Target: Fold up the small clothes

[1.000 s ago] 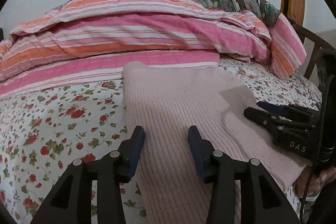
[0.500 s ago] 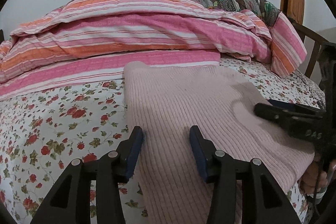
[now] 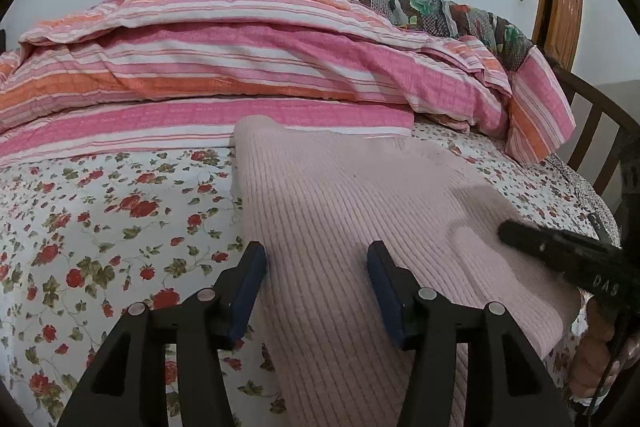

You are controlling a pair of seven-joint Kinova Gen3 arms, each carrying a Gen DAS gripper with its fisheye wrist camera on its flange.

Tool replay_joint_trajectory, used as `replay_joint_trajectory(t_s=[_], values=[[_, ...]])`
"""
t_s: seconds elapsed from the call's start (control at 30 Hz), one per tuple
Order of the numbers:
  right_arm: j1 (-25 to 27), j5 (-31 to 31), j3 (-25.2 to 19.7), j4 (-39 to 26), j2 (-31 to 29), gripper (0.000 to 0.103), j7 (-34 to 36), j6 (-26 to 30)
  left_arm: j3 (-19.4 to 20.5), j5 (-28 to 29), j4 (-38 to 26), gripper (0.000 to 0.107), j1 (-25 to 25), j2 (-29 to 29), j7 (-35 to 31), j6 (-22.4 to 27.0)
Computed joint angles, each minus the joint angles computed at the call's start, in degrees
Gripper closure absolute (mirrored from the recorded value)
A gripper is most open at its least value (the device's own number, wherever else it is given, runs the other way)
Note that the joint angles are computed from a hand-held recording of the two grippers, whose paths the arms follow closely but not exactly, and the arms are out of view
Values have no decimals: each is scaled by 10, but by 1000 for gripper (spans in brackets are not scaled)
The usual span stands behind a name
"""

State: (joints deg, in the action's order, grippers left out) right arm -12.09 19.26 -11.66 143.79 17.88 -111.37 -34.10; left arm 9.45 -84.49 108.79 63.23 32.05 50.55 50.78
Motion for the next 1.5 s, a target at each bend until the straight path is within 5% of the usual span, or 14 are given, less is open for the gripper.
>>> replay_joint_trajectory(t_s=[0.13, 0.27, 0.4, 0.6, 0.73, 0.87, 0.97, 1.13, 1.5], values=[[20, -4, -11, 21, -10, 91, 33, -37, -1, -15, 3, 56, 17, 0, 5, 28], [-5, -2, 15, -21, 11, 91, 10, 43, 9, -34, 15, 56, 12, -6, 24, 32], [19, -27, -19, -24, -10, 84, 26, 69, 19, -18, 12, 56, -9, -10, 11, 13], [-87, -157, 62, 10, -37, 67, 99, -14, 14, -25, 15, 56, -10, -11, 31, 18], [-65, -148, 22, -15, -18, 67, 104, -5, 18, -3, 4, 55, -28, -10, -4, -6], [-160, -224, 79, -56, 18, 66, 180, 62, 6, 22, -5, 53, -24, -5, -33, -23], [-221, -294, 119, -51, 25, 65, 234, 51, -1, 41, -15, 52, -18, -1, -55, -22], [-166, -307, 66, -53, 31, 61, 246, 53, -16, 70, -34, 52, -2, 7, -90, -12], [-154, -304, 59, -53, 36, 53, 229, 49, -34, 74, -28, 47, 5, 2, -81, -30]])
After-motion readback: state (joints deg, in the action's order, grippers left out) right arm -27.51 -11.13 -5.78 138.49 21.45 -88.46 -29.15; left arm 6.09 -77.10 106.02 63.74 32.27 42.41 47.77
